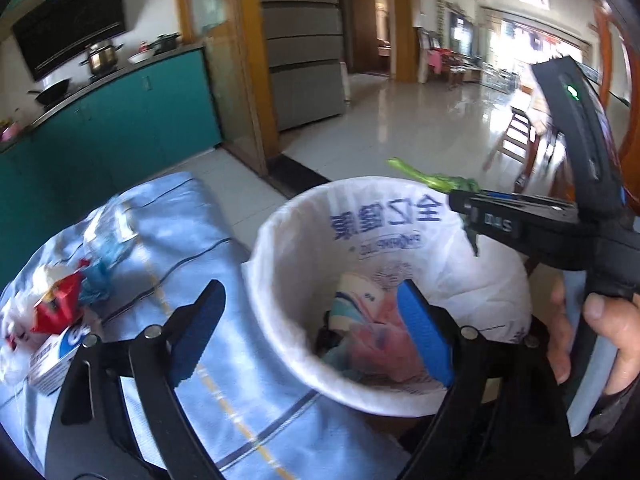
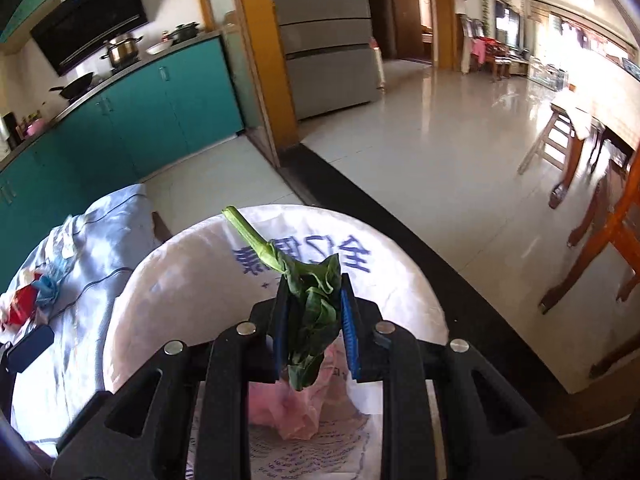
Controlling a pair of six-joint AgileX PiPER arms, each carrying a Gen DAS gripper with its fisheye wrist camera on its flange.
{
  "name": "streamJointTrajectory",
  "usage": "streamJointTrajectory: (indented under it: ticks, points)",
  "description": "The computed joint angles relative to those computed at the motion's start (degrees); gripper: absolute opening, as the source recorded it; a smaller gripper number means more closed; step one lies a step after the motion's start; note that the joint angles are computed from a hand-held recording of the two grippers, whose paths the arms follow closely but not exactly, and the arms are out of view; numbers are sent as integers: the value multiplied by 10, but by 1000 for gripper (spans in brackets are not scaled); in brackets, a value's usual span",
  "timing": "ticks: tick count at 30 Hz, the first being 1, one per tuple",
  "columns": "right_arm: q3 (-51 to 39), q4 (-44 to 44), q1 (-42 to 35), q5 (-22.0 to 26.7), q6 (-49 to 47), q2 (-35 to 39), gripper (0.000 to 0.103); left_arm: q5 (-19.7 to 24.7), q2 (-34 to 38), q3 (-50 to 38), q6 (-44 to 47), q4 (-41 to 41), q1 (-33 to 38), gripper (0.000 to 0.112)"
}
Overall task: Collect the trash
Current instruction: 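Open both tools over the bin to drop the leaves and pink bag, then grasp the white plastic bag with the left tool while the right tool grasps the red snack packet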
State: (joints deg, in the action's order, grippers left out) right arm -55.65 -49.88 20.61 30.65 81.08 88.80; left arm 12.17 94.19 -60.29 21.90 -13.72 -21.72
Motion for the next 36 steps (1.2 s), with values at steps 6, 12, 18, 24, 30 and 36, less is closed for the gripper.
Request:
streamJointTrajectory:
  ticks: [6, 12, 18, 24, 30, 36]
  points:
    - [-8, -35, 21, 1, 36, 1, 69, -9, -37, 28, -66, 47, 76, 90]
    - [-19, -73, 40, -1, 77, 7, 80, -34, -68, 57, -312, 297, 155, 90]
    - [-66, -31, 61, -16, 12, 42, 80, -43, -17, -10, -168, 144, 313, 90]
    - [-159, -8, 113, 40, -65, 117, 80, 148, 103, -180, 103, -171, 430, 70]
    - [-241, 64, 130, 26, -169, 175, 80, 210, 132, -192, 163, -220, 473, 14]
    - [-379, 299, 131, -2, -422, 240, 80, 240, 58, -103, 274, -281, 532, 9]
